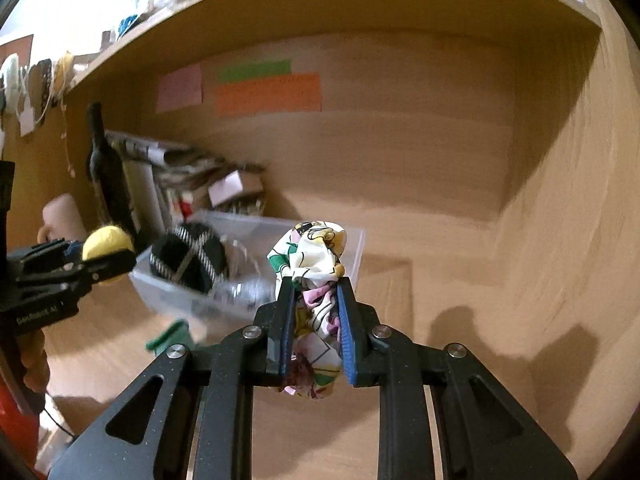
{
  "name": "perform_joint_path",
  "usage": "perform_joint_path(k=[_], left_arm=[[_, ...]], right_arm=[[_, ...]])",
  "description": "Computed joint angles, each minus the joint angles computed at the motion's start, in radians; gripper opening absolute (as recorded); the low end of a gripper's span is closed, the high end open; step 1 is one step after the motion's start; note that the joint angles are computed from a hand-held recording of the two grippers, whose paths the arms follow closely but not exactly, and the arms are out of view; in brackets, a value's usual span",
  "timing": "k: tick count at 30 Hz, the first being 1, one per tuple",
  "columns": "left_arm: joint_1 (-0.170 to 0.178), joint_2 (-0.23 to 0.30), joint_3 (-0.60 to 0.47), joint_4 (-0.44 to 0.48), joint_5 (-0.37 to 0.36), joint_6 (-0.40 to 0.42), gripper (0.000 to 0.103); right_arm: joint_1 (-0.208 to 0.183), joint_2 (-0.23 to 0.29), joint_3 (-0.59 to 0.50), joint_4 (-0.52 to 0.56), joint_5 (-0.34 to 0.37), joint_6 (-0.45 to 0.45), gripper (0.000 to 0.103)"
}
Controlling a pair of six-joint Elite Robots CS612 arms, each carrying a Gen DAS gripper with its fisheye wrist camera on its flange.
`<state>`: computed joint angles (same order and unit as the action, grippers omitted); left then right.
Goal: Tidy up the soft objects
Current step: 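Drop the yellow ball into the bin with the left tool while the right tool drops the floral cloth in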
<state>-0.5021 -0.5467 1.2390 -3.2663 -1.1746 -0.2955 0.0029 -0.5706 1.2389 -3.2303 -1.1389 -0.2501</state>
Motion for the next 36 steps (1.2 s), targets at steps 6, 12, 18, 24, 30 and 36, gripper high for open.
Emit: perform_joint_path(k=[6,12,18,24,30,36], left_arm=[[0.018,0.033,-0.080,0.075,-0.044,-0.017,0.045],[0.033,0.070,-0.159,0.197,-0.095,-0.041,0.045],[0.041,0.096,-0.207,0.284,-0.126,-0.054,0.045],[0.050,0.121,-0.255,0.350,-0.151,-0.066,0.045],[0.050,0.124,-0.260,0.379,-0.160,-0.072,0.047],[0.048,0.122,-0.256,0.366,-0.145,-0.068,0.056]], right_arm=[[0.012,0.031,-0.074,0.049,-0.010,0.008,0.018],[0.023,0.070,-0.154,0.165,-0.034,-0.007,0.018],[0.037,0.106,-0.221,0.282,-0.072,-0.049,0.018],[0.042,0.119,-0.244,0.351,-0.085,-0.081,0.018],[0.045,0.119,-0.245,0.362,-0.099,-0.098,0.021],[0.047,0.119,-0.247,0.344,-0.111,-0.094,0.042]])
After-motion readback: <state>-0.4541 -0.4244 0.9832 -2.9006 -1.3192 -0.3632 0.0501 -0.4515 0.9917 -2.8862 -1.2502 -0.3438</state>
